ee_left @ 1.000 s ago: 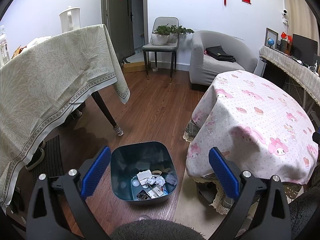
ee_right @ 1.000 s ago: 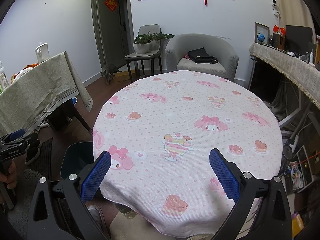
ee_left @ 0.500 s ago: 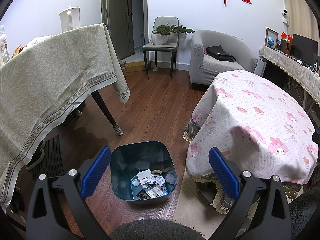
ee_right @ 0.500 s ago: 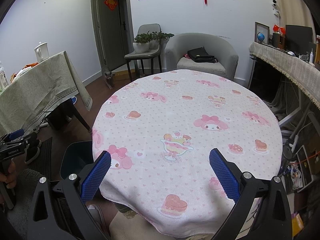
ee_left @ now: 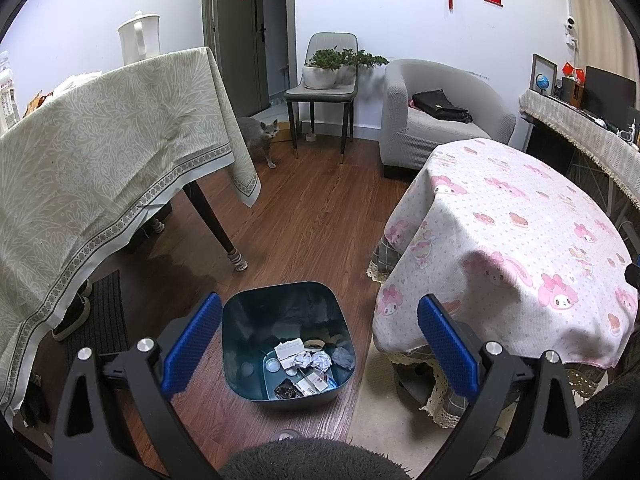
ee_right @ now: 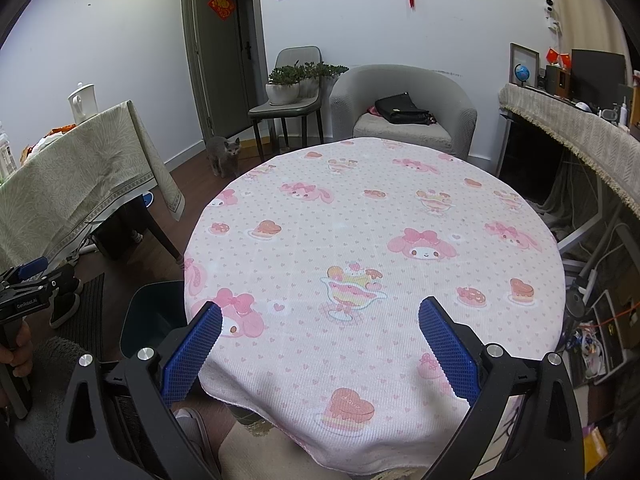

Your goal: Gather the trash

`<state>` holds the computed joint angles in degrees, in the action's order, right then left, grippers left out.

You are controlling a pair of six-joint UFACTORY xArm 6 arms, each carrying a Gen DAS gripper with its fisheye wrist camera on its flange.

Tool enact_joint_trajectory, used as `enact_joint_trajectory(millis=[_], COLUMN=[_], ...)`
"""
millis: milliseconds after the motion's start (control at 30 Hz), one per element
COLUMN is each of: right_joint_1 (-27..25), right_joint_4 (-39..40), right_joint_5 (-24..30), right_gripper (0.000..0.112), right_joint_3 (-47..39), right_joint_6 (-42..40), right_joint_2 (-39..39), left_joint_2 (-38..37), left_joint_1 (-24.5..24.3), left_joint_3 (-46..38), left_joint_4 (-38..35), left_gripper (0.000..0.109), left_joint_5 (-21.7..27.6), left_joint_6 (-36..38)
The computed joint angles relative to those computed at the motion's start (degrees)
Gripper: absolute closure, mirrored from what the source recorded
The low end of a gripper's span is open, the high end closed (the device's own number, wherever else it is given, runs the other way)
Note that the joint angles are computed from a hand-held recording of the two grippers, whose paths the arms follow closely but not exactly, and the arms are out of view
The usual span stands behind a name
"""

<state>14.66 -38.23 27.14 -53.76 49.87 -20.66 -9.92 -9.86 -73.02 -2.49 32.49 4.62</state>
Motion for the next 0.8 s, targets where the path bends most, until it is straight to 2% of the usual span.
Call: enact_joint_trajectory(millis=[367,633,800], right_joint_1=[-0.03,-0.29,-0.86], right_joint_4=[0.11,1.94,1.96], right_joint_5=[-0.01,0.41,1.7], right_gripper=[0.013,0.013,0.013], right_joint_3=[0.17,0.4,-0.45], right_joint_6=[-0.04,-1.3,-1.08], right_joint_2=[-0.12,0.02,-0.2], left_joint_2=[0.1,0.18,1.06], left_joint_1=[0.35,0.13,-0.56], left_joint_3=[0.4,-0.07,-2.72], left_joint_4=[-1.57,0.94,3.49], left_gripper=[0.009,0.009,0.009], left_joint_5=[-0.02,0.4,3.12], left_joint_6=[1.39,-0.64,-3.19])
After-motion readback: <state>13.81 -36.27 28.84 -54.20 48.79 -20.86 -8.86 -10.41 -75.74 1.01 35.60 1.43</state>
